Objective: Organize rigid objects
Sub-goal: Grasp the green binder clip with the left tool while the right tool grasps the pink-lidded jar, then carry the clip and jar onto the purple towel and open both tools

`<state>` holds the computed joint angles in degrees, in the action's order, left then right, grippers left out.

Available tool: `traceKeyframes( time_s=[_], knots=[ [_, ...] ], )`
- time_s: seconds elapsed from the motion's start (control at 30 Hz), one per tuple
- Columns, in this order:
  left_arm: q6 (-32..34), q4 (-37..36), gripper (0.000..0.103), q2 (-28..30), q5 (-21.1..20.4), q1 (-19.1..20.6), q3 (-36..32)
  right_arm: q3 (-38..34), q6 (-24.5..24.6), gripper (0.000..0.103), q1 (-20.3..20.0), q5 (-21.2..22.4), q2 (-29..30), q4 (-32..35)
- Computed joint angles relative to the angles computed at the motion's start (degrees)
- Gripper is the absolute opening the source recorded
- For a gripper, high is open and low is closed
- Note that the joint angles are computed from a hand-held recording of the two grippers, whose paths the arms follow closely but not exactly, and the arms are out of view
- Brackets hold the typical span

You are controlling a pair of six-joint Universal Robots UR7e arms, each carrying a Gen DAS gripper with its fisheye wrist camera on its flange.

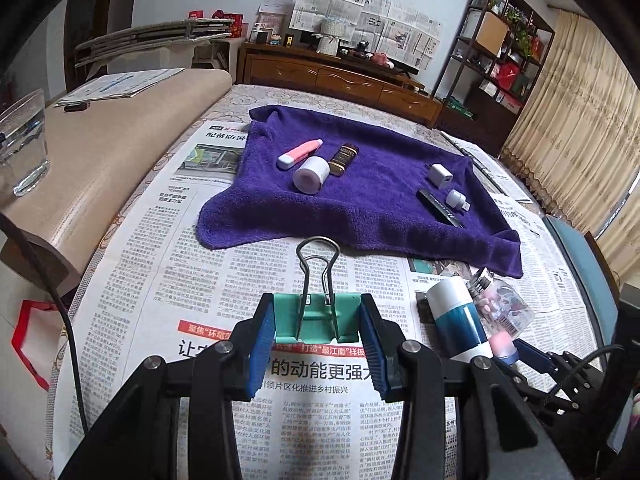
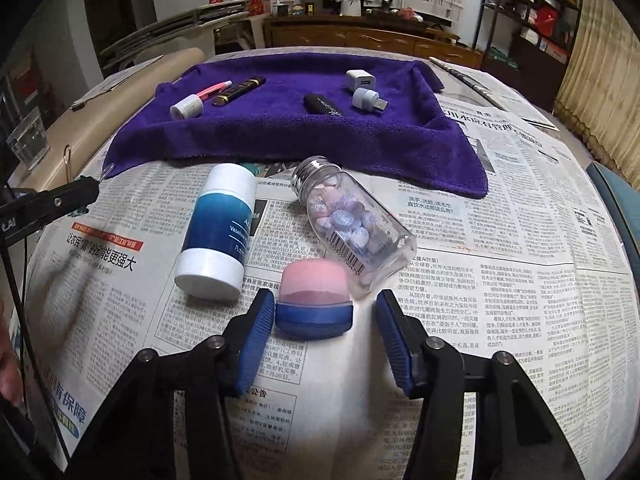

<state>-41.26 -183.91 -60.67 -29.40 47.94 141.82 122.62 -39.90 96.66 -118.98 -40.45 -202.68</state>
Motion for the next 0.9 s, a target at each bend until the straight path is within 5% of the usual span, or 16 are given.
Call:
traceKeyframes(
  time_s=[0.07, 0.37, 0.9],
  knots=[
    [-0.4, 0.1, 0.039, -0.4, 0.3, -0.2, 0.4, 0.2, -0.6, 0.036, -0.1, 0.6, 0.2, -0.9],
    [0.0, -1.0, 0.039, -1.9, 0.6, -0.6, 1.7, 2.9, -1.8, 0.036, -0.7, 2.1, -2.3, -0.3],
    [4.4, -0.5, 0.039, -2.3, 0.0, 0.6, -0.4, 1.8, -2.6, 0.036, -1.6, 8.7, -12.3, 11.2]
  ],
)
